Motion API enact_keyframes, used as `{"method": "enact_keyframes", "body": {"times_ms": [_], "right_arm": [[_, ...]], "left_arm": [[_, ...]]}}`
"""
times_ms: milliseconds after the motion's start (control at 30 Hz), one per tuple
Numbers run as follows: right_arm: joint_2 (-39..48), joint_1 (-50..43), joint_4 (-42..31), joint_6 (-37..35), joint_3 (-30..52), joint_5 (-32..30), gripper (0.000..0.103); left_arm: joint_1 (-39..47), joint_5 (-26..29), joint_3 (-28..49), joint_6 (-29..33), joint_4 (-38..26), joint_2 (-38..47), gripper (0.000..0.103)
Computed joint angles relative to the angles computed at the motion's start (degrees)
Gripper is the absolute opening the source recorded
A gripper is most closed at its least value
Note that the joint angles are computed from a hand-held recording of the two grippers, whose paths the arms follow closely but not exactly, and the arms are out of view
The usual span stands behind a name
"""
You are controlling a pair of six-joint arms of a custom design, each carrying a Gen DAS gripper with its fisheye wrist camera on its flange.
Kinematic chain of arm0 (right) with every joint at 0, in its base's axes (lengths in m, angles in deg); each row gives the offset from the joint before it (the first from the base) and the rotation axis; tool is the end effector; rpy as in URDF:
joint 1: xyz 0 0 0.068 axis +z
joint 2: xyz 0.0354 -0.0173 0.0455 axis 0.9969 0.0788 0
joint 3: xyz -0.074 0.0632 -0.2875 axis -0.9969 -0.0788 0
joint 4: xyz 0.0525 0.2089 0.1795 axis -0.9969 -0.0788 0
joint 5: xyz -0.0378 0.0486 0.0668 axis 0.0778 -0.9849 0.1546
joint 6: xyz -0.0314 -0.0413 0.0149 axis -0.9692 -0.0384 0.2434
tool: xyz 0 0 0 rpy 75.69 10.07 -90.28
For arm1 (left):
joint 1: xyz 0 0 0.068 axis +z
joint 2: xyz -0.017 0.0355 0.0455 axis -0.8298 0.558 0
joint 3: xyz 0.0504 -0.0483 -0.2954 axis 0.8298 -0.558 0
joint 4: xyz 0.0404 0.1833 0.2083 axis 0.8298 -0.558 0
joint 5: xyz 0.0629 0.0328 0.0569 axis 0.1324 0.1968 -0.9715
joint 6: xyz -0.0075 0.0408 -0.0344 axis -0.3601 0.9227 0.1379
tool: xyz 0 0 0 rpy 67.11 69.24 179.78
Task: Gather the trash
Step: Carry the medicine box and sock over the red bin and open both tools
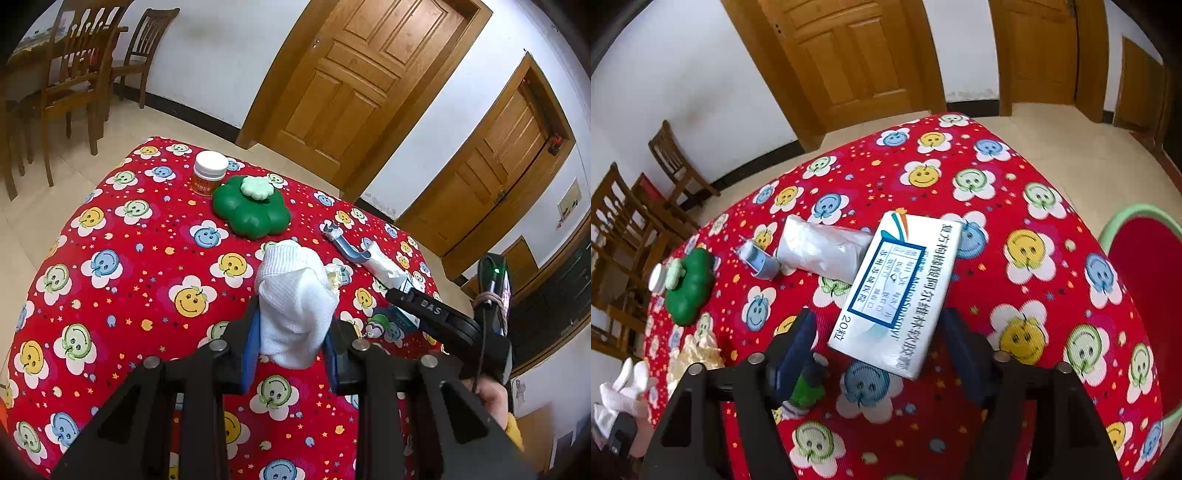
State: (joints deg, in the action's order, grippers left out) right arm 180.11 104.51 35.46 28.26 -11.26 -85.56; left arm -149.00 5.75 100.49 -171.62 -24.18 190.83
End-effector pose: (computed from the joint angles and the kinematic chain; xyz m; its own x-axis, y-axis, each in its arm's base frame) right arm 0.2944 0.1080 0.0931 -0.8458 -0.1341 -0.5164 -0.2844 0.9322 0.2238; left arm 0.0127 -0.2773 0.1297 -0.4481 -0.6545 -0.6090 -0.4762 0.7512 -0.4570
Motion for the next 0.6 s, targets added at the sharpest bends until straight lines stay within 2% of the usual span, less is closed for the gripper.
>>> {"method": "enact_keyframes", "body": {"times_ms": [100,167,200,367,600], "right_arm": [[0.66,0.78,1.91,-0.22,-0.22,1.76,0.072],[0.51,0.95,2.15,-0.65,-0.53,2.9,0.06],[0.29,0.6,2.49,-1.23,-0.98,2.96,0.06],[-2.24,-3.0,0.71,-4.36,-3.1,-2.66,0.06],[-9.92,-10.86,-2.62,-10.95,-10.01,-11.83,0.06]], "left_arm": [[0.16,0.05,0.15,0.76,0.48,0.12,0.029],[0.16,-0.02,0.35,0.9,0.48,0.16,0.029],[0.17,-0.11,0.4,0.99,0.55,0.2,0.029],[-0.15,-0.64,2.02,1.63,-0.29,0.67,0.029],[-0.6,-1.88,6.26,3.55,-2.23,1.96,0.029]]}}
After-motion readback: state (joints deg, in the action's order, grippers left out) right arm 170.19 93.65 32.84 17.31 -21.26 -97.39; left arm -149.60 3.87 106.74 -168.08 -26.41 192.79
